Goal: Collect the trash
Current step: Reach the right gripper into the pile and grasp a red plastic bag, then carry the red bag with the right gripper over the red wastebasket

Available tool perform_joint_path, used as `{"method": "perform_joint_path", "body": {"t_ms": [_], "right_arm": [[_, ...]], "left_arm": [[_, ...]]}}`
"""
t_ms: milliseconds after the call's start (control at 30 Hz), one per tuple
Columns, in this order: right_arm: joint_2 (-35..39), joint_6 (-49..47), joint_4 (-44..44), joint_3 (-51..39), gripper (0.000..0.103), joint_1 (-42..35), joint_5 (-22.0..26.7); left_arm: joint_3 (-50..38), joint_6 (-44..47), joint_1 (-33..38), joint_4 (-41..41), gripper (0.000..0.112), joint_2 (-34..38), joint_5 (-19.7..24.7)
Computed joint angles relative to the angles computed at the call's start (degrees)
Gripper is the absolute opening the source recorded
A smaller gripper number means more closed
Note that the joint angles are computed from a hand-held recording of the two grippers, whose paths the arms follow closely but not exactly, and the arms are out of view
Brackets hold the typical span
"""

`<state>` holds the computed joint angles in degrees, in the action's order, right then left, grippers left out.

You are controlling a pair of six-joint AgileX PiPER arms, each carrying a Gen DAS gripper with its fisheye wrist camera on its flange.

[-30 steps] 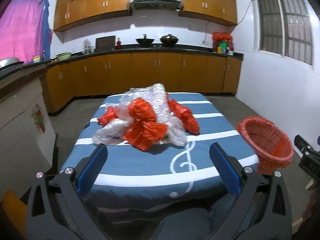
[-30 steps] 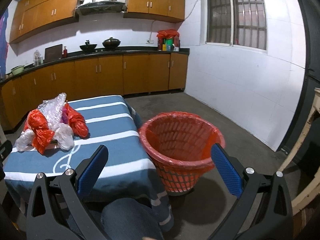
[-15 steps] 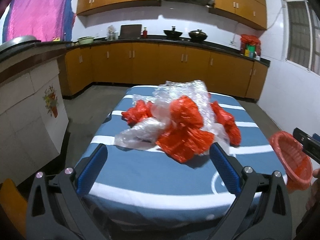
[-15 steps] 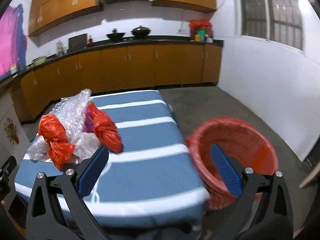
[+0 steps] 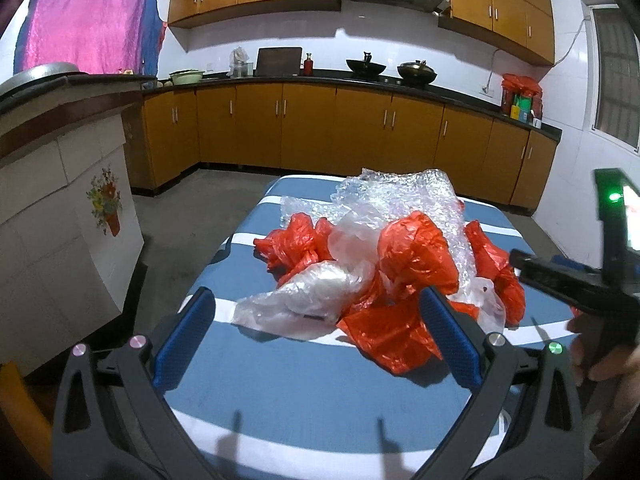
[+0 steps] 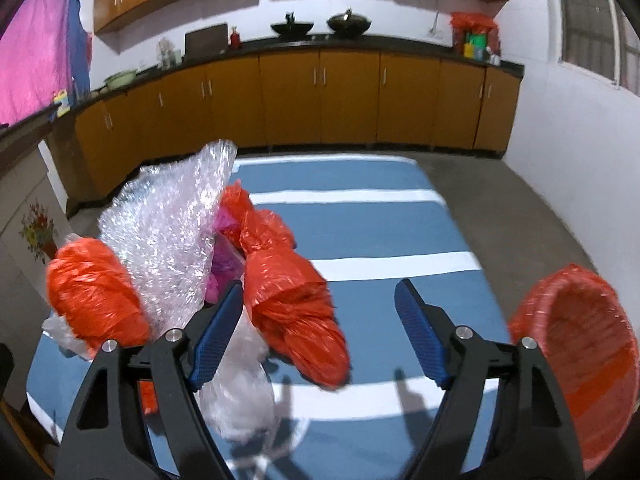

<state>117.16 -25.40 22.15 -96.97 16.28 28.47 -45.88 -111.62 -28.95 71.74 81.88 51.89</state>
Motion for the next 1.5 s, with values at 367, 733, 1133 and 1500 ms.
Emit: {"method": "perform_joint_path", "body": {"t_ms": [367,733,1133,1500], "right_arm": [[8.91,5.07,-6.46,-10.88,0.068,1.29,6.27],[6.03,-1.68,0.18,-4.99,0.046,-2.47,4.69],[1.64,-3.73,1.95,0.19,0.046,-4.4,3.41],[-0.94,-5.87,4.36,2.34,0.046,-5.85,3.28]], "left_arm": [[-3.68,0.11,3.52,3.0,0.099,3.93,-5.71],[-11.41,4.32,7.04,2.27,0.096,9.9,-11.41],[-16.99,14.09,10.44,-6.09,0.048,14.82,-17.25],[-14.84,11.89,9.33,-1.26,0.015,12.07,-21.08]]}}
